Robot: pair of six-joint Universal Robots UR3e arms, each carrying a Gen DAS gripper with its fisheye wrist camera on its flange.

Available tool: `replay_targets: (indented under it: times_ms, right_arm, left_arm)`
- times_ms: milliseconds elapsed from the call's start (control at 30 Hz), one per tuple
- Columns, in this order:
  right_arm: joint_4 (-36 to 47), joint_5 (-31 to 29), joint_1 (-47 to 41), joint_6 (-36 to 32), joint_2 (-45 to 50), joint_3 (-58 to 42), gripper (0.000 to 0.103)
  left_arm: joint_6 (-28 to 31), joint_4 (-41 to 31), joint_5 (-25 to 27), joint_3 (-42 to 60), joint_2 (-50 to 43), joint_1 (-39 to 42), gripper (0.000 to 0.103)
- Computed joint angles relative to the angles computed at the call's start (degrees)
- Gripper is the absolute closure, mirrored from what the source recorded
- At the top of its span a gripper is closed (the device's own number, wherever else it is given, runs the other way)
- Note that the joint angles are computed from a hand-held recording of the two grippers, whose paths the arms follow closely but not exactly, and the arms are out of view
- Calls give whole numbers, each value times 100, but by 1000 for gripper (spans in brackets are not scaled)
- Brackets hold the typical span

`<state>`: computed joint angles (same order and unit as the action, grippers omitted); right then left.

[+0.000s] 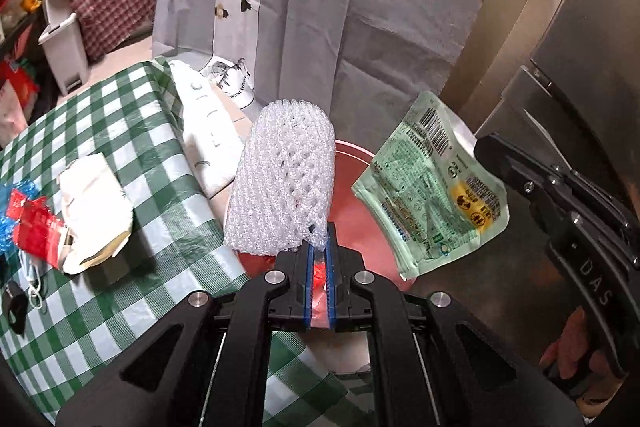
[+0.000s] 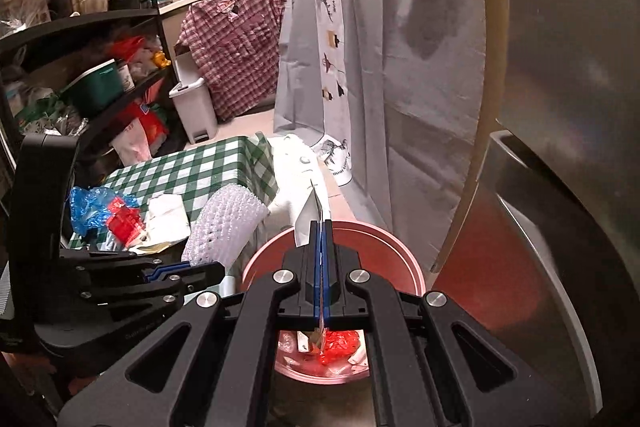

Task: Collect trash
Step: 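Carry the mesh net and panda bag over the pink bin with both tools, then open both tools to drop the mesh net and panda bag into the bin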

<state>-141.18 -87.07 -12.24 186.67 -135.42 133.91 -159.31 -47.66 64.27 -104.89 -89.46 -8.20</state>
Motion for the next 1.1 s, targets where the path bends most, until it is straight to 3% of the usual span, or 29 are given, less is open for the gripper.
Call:
replay_targets:
  times_ms: [433,500,533,567,600,633,700,767,800,900,1100]
  right_arm:
    - [52,407,-738,-354,185,276,102]
    - [41,509,-860,-405,218,330,102]
    - [51,531,-871,-398,253,338,100]
    - [53,541,-900,-378,295,367,98]
    - [130,564,-950,-407,279,379,96]
    - [145,463,-882,-384,388,350,91]
    - [-144,-101,-495,-156,658,344,55]
    - [-345,-457,-301,-29,727,371,41]
    - [-289,-366,-409,-71,632,396,33]
    - [-316,-355,-350,15,537,383,21]
    - [-830,-1161,931,333,1199,-94,15]
  left_arm:
    - [-297,155,268,538,-834,-420,97]
    - [-304,61,259,616,-937,-418,76]
    - [-359,134,316,578,-929,-431,41]
    - [-460,332,445,477,-894,-456,17]
    - [-648,786,675,238,-810,-494,15]
    - [-701,966,726,134,-775,-472,15]
    - [-739,874,740,167,-796,-398,14]
    - [-841,820,828,194,-811,-338,14]
    - [-861,854,873,160,-785,-314,14]
    - [-828,960,928,23,-628,-226,14]
    - [-540,1234,809,-682,326,371,14]
